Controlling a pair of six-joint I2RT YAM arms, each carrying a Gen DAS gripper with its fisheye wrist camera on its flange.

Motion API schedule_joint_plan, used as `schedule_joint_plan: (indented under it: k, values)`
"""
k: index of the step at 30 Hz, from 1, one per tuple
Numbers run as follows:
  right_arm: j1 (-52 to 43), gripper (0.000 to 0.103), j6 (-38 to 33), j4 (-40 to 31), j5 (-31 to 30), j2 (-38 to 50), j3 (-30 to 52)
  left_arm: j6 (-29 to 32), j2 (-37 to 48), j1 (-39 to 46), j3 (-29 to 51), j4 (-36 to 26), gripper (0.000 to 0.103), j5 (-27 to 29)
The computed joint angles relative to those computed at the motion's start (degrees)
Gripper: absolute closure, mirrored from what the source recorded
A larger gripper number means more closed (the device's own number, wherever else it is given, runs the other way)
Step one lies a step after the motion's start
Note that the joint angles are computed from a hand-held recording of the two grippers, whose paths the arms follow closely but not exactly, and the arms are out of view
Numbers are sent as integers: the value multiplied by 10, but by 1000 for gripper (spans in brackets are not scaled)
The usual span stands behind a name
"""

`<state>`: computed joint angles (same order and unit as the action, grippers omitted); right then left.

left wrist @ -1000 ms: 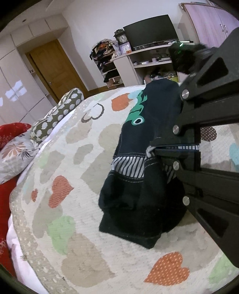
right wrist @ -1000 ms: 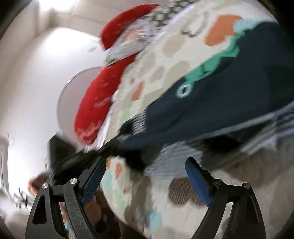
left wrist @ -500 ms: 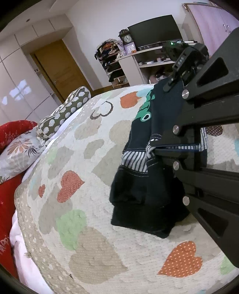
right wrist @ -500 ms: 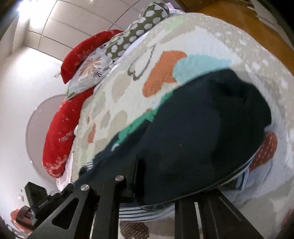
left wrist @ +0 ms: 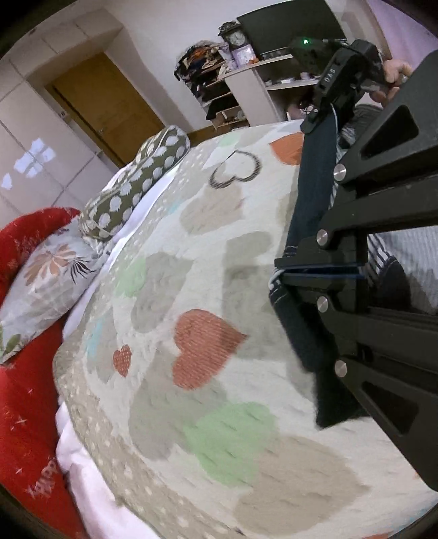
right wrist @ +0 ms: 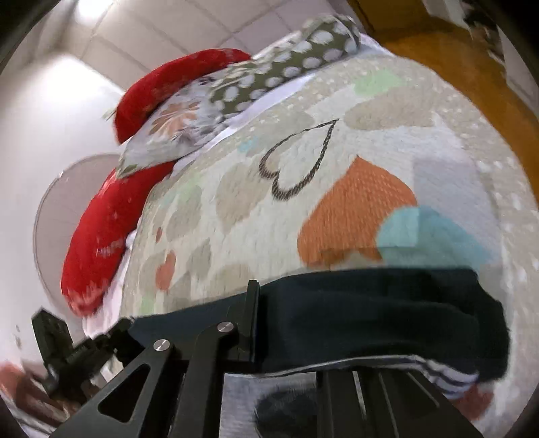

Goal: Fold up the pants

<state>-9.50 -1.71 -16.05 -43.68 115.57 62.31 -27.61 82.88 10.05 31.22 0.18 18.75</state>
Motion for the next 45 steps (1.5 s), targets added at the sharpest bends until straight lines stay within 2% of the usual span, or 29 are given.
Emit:
schedule_joint_plan:
  k: [1, 2, 3, 4, 5, 6, 7, 8, 10, 12, 14, 16, 18, 23, 26, 30, 33, 35, 36, 37, 38, 40, 41, 42, 44, 45]
  values:
    - [6, 75, 19, -14, -5, 30, 38, 4, 43, 11, 30, 0, 100, 18]
    - [10, 59, 32, -26, -8, 52, 68, 4, 65, 19, 45, -1, 100, 32]
    - [17, 52, 50, -27, -6, 69, 92, 4, 90, 29, 64, -4, 100, 48]
    - [24, 47, 70, -21, -2, 85, 115, 5, 109, 36, 80, -9, 98, 59]
    - [31, 46, 88, -7, 12, 91, 125, 8, 121, 44, 91, -12, 97, 69]
    - [38, 45, 113, 19, 35, 91, 127, 12, 126, 48, 96, -13, 93, 79]
    - [40, 39, 123, 35, 44, 90, 127, 14, 125, 55, 98, -11, 88, 87]
    - [41, 32, 128, 50, 51, 87, 130, 15, 119, 59, 96, -6, 86, 91]
    - [41, 27, 121, 60, 70, 80, 135, 11, 102, 72, 86, 5, 76, 102]
    - [34, 27, 112, 72, 105, 66, 128, 11, 86, 83, 79, -1, 71, 114]
    - [17, 26, 109, 71, 113, 61, 124, 18, 58, 98, 62, -9, 68, 134]
    - [-10, 26, 96, 54, 99, 58, 116, 39, 19, 112, 37, -27, 56, 139]
    - [-37, 26, 73, 44, 80, 48, 94, 64, -35, 128, 0, -51, 46, 120]
    - [-141, 26, -26, 49, 37, -21, -34, 133, -121, 191, -74, -97, 42, 98]
    - [-208, 26, -91, 44, 5, -41, -91, 157, -118, 216, -103, -92, 38, 91]
    - [-270, 26, -154, 41, -13, -50, -144, 149, -54, 183, -121, -43, 38, 67]
    - [-294, 26, -203, 20, -25, -46, -168, 130, -19, 138, -136, -7, 34, 98]
    - [-291, 26, -210, 28, -22, -45, -181, 98, -28, 67, -150, 18, 34, 45]
    - [-287, 26, -206, 37, -19, -46, -188, 88, -32, 28, -147, 13, 49, -5]
    - [-278, 26, -195, 56, -15, -47, -198, 77, -37, -1, -144, 2, 84, -56]
    - [-270, 26, -184, 74, -12, -50, -207, 77, -37, -5, -141, -8, 85, -71]
    - [-252, 26, -166, 109, -6, -61, -226, 94, -59, 40, -150, -27, 88, -43]
    - [-242, 27, -162, 121, -1, -66, -234, 106, -72, 58, -153, -39, 89, -38]
    - [-228, 33, -160, 131, 10, -72, -240, 126, -88, 87, -157, -53, 89, -25]
    - [-199, 84, -163, 127, 35, -72, -236, 177, -108, 158, -155, -95, 89, 22]
    - [-191, 87, -169, 111, 33, -66, -228, 207, -117, 198, -150, -122, 89, 44]
